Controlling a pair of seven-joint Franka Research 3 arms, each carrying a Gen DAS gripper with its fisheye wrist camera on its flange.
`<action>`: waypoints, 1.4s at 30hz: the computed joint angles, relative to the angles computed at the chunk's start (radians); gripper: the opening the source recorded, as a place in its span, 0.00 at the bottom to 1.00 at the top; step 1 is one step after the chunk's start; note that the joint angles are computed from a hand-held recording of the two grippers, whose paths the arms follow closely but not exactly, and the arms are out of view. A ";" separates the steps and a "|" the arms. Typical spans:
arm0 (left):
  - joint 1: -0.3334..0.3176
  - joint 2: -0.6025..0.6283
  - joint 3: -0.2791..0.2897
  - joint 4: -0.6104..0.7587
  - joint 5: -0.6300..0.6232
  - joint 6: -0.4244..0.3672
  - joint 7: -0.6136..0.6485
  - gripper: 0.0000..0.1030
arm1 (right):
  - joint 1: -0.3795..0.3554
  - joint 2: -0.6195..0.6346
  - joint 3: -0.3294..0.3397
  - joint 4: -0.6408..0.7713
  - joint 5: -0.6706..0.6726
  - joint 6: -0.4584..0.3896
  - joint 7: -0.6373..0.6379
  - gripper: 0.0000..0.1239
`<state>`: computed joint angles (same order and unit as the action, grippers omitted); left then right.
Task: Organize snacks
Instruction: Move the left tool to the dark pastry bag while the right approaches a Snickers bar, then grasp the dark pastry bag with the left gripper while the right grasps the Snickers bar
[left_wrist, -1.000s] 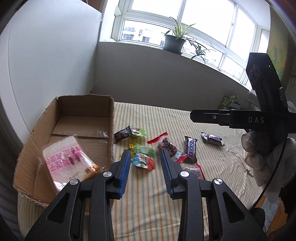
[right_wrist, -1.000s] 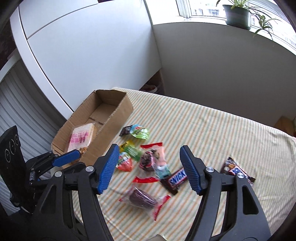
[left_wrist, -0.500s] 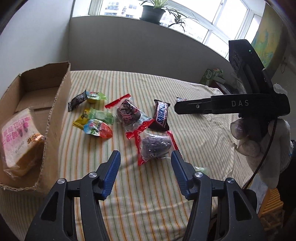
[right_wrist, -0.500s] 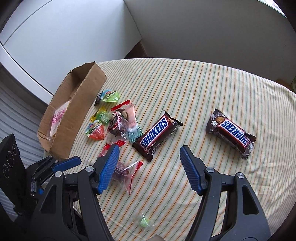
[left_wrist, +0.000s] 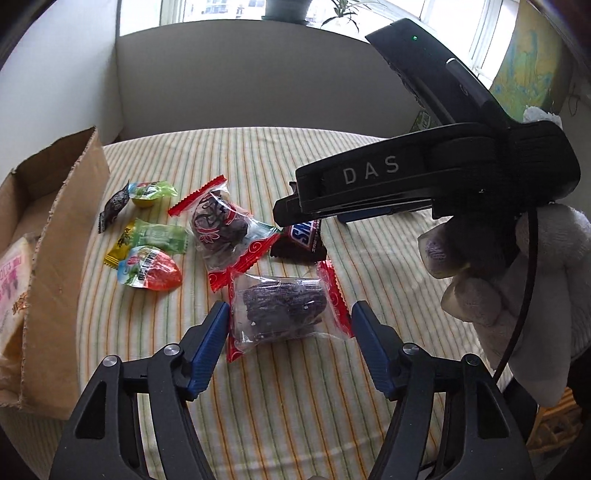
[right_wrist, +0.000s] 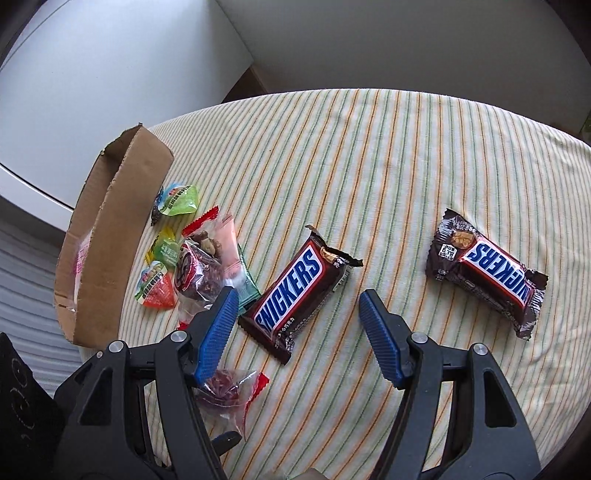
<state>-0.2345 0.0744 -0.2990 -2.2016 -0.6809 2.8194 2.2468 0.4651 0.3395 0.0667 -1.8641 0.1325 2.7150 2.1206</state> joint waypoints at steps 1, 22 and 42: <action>-0.004 0.007 0.002 0.003 0.026 0.001 -0.025 0.66 | 0.001 0.000 -0.002 -0.002 -0.003 0.007 0.001 0.57; 0.023 0.001 -0.028 -0.027 -0.026 0.072 0.030 0.47 | 0.013 -0.031 -0.009 -0.018 -0.052 -0.016 -0.012 0.22; -0.012 -0.072 0.069 -0.027 -0.317 0.052 0.268 0.47 | 0.015 -0.099 0.006 -0.068 -0.118 0.005 0.030 0.14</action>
<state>-0.2464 0.0028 -0.2301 -2.2285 -0.9975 2.8710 2.5145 0.4803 0.2409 0.0723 -1.9321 0.0146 2.7199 2.1505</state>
